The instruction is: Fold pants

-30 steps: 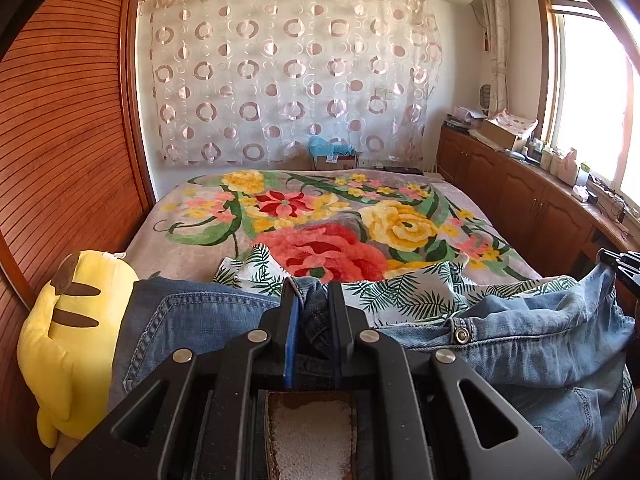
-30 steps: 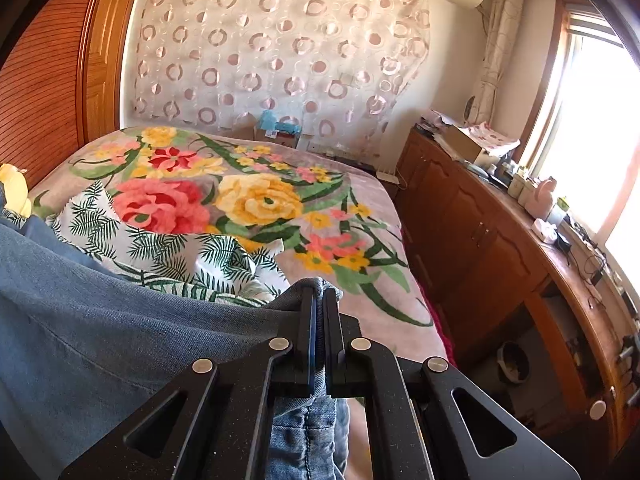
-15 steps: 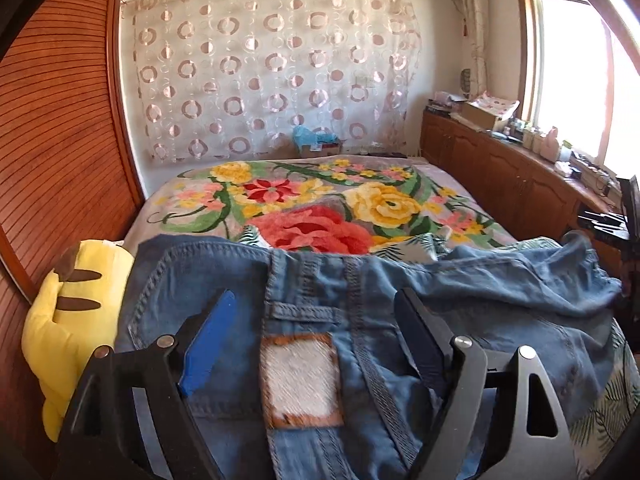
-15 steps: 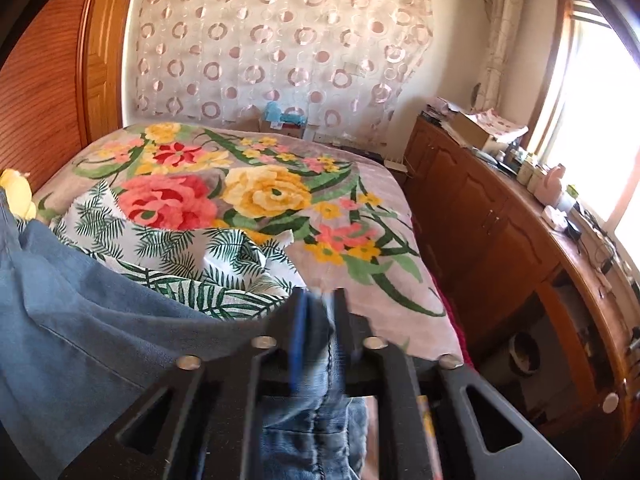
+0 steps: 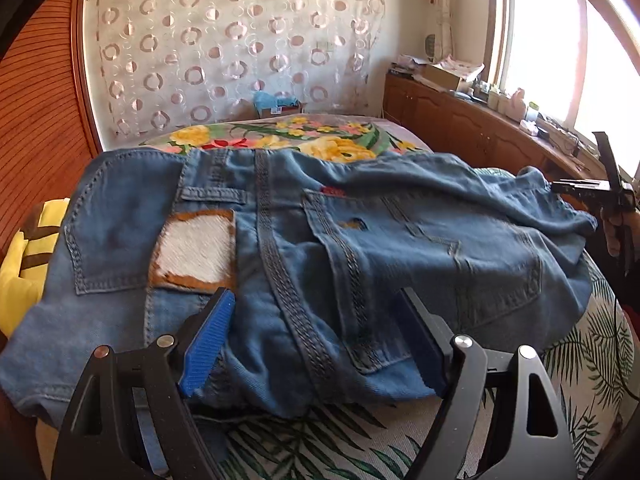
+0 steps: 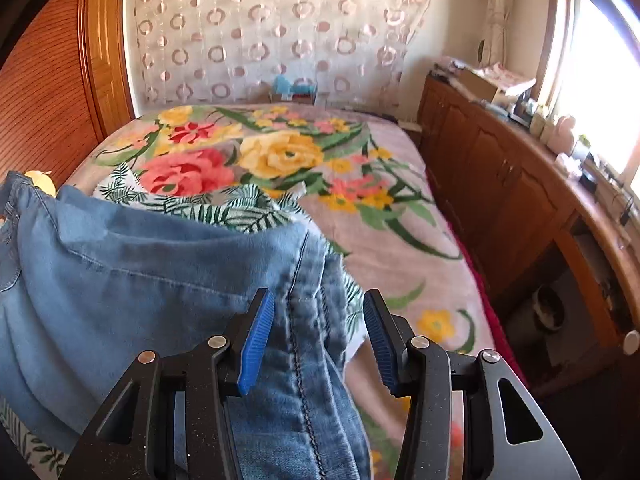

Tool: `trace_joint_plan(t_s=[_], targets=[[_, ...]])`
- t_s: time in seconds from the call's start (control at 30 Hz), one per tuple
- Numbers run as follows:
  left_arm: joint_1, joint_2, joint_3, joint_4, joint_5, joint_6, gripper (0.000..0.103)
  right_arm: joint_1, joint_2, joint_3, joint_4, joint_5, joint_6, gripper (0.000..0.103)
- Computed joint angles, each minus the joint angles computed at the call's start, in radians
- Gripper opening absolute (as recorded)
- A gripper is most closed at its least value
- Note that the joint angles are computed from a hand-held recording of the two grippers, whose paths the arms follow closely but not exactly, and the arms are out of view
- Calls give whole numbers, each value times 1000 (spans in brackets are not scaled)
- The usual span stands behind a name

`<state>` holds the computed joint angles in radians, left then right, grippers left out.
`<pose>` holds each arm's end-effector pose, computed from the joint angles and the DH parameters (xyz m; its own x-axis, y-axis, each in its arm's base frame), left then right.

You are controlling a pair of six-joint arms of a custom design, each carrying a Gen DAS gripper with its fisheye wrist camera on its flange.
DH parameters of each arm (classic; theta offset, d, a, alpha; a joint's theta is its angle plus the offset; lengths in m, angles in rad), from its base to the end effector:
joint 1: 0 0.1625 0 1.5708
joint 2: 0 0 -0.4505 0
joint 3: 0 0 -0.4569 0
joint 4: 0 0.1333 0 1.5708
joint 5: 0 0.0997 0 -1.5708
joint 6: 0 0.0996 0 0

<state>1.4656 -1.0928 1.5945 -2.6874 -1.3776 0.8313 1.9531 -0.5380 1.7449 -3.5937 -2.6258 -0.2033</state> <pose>0.0733 -0.7575 0.3204 -0.6022 0.5954 -0.5319 0.7874 0.5527 -0.2729 0.2871 -0.5890 0.0053 -0.6281 0.2672 0.7308 -0.3905 0.7041 -0.5931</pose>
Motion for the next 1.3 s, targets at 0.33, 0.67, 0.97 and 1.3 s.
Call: trace_joint_plan(t_s=[0.33,0.67,0.97,1.3], targets=[[0,-7,11,-15,3,12,82,-21,-37,-17,96,54,-26,16],[8,-17,19,-42,3,5,82,3,60,-198,-266,-54,-368,6],[23,-32,19,-42,-1,-5,82,-19,85,-259,-171,-84,-293,36],[34,-43,21,-61,0,-9,82,27,-58,41,-68,-28,29,68]])
